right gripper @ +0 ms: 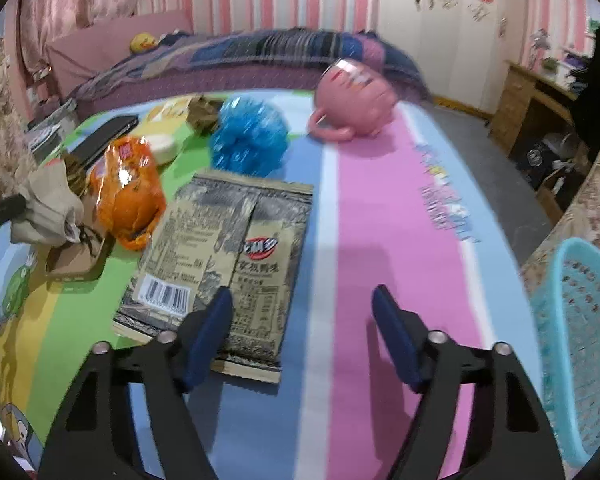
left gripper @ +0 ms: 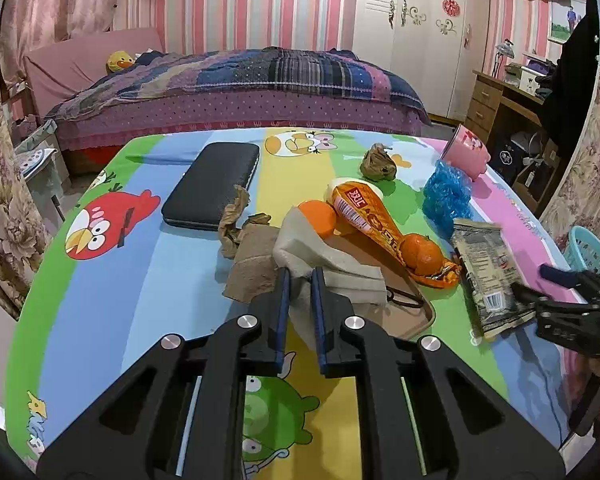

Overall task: Collect trash
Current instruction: 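Grasp the grey cloth with the left tool while the right tool grasps the snack wrapper, then carry the cloth and snack wrapper over the light-blue basket with both tools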

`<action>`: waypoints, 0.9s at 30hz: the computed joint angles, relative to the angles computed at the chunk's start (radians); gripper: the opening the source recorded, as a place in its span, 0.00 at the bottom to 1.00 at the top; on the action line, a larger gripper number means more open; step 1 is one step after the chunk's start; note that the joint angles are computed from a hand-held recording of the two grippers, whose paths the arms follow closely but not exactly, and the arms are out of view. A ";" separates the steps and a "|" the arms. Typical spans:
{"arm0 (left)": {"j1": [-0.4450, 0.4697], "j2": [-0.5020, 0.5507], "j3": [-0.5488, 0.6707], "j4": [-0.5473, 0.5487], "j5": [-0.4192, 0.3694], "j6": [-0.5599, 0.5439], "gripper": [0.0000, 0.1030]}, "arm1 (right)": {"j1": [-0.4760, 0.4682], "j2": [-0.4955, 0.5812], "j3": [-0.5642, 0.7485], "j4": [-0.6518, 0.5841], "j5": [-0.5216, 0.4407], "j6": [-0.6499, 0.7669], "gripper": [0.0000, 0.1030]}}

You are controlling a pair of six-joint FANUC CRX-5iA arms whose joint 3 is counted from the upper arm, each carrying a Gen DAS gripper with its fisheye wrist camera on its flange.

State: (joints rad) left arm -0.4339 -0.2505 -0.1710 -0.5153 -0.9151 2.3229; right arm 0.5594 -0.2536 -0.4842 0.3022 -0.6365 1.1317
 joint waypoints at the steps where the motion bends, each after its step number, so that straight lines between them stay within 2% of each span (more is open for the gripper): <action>1: -0.004 -0.003 0.000 -0.006 -0.002 0.003 0.09 | -0.003 0.010 0.020 -0.044 -0.009 0.044 0.53; 3: -0.019 -0.004 0.007 -0.025 -0.013 0.019 0.09 | -0.013 0.018 0.050 -0.122 -0.014 0.123 0.35; 4: -0.020 -0.007 0.007 -0.026 -0.013 0.022 0.09 | -0.015 0.020 0.058 -0.145 -0.014 0.146 0.20; 5: -0.022 -0.009 0.009 -0.026 -0.014 0.024 0.09 | -0.009 0.016 0.047 -0.122 -0.004 0.126 0.17; 7: -0.031 -0.010 0.016 -0.036 -0.020 0.031 0.09 | -0.018 0.002 0.046 -0.162 0.011 0.151 0.06; 8: -0.039 -0.010 0.021 -0.047 -0.026 0.038 0.09 | -0.031 -0.009 0.048 -0.201 0.017 0.178 0.05; 15: -0.107 0.001 0.074 -0.124 -0.061 0.087 0.09 | -0.091 -0.118 -0.004 -0.220 0.071 0.190 0.03; 23: -0.194 0.047 0.139 -0.167 -0.060 0.106 0.09 | -0.220 -0.216 0.013 -0.317 0.050 0.300 0.03; 27: -0.231 0.099 0.186 -0.161 -0.045 0.097 0.09 | -0.265 -0.250 0.003 -0.285 0.044 0.306 0.03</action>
